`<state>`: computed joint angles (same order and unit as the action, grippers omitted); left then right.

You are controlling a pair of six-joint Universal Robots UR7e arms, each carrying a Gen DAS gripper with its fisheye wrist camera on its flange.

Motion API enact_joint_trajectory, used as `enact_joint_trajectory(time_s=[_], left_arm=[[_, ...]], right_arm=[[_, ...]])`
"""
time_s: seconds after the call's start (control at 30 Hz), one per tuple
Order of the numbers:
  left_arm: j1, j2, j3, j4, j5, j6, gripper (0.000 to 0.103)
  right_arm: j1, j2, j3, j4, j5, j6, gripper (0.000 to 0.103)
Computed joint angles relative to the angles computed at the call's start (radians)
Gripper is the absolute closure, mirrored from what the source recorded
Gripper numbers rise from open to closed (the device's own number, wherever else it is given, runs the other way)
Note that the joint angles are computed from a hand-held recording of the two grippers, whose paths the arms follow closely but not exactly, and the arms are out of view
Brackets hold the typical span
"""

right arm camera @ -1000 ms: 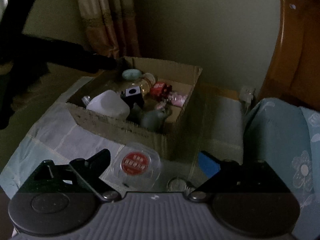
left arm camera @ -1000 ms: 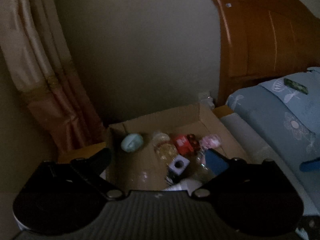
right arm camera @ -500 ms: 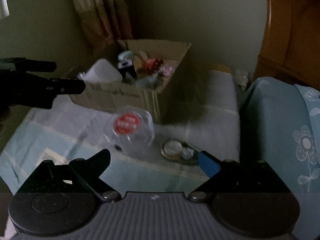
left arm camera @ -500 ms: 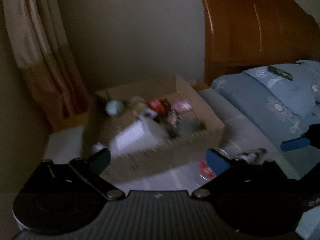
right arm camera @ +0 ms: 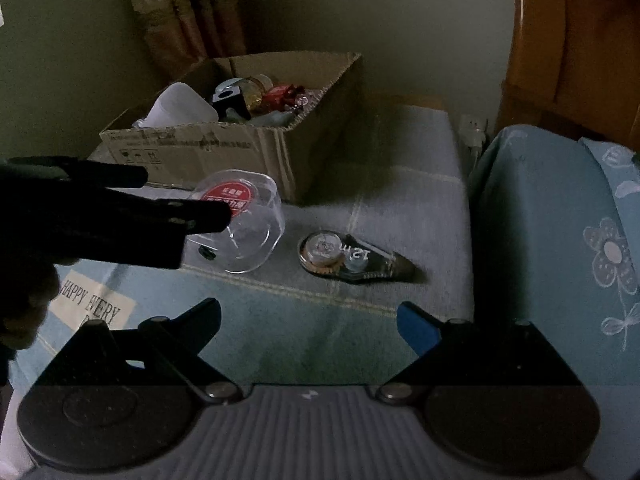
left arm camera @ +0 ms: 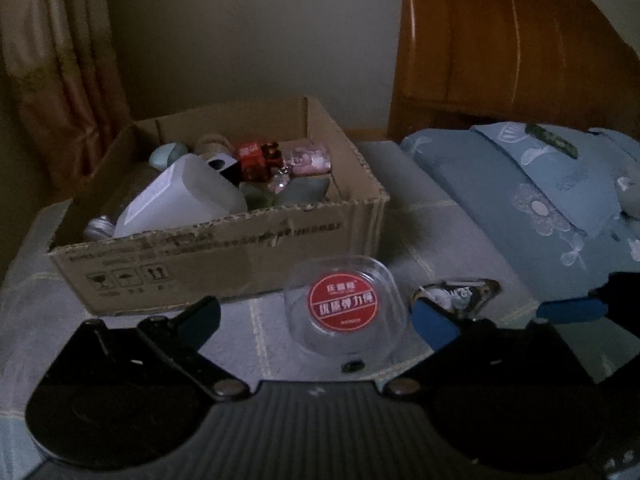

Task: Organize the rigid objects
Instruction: 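Grasp the clear red-label container with left tool while right tool approaches the tape measure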

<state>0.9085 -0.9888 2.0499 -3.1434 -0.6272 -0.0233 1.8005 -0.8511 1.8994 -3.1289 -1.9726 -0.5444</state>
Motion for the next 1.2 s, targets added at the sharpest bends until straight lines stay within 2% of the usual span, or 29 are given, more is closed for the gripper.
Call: enact_joint_trajectory(time_s=[0.13, 0.3, 0.53, 0.7, 0.93, 1.07, 1.2], left_arm=[[0.007, 0.039, -0.015, -0.034, -0.005, 0.011, 0.001], [0.016, 0.099, -0.047, -0.095, 0.030, 0.047, 0.001], [0.035, 0.149, -0.091, -0.087, 0.067, 0.024, 0.001], [0.050, 0.130, -0.076, -0.081, 0.062, -0.039, 0.001], [0.065, 0.086, -0.052, -0.039, 0.126, -0.135, 0.001], [0.067, 0.073, -0.038, -0.038, 0.176, -0.138, 0.001], [0.069, 0.054, -0.026, -0.027, 0.194, -0.158, 0.001]], right_arm=[[-0.008, -0.001, -0.002, 0.003, 0.014, -0.003, 0.006], [-0.018, 0.001, -0.007, 0.008, 0.025, 0.000, 0.006], [-0.026, 0.005, -0.012, 0.014, 0.031, 0.006, 0.006], [-0.026, 0.014, -0.019, 0.015, 0.022, 0.010, 0.006], [-0.022, 0.044, -0.050, -0.003, -0.010, 0.031, 0.006], [-0.016, 0.071, -0.075, -0.022, -0.042, 0.059, 0.006], [-0.011, 0.102, -0.098, -0.060, -0.076, 0.062, 0.006]])
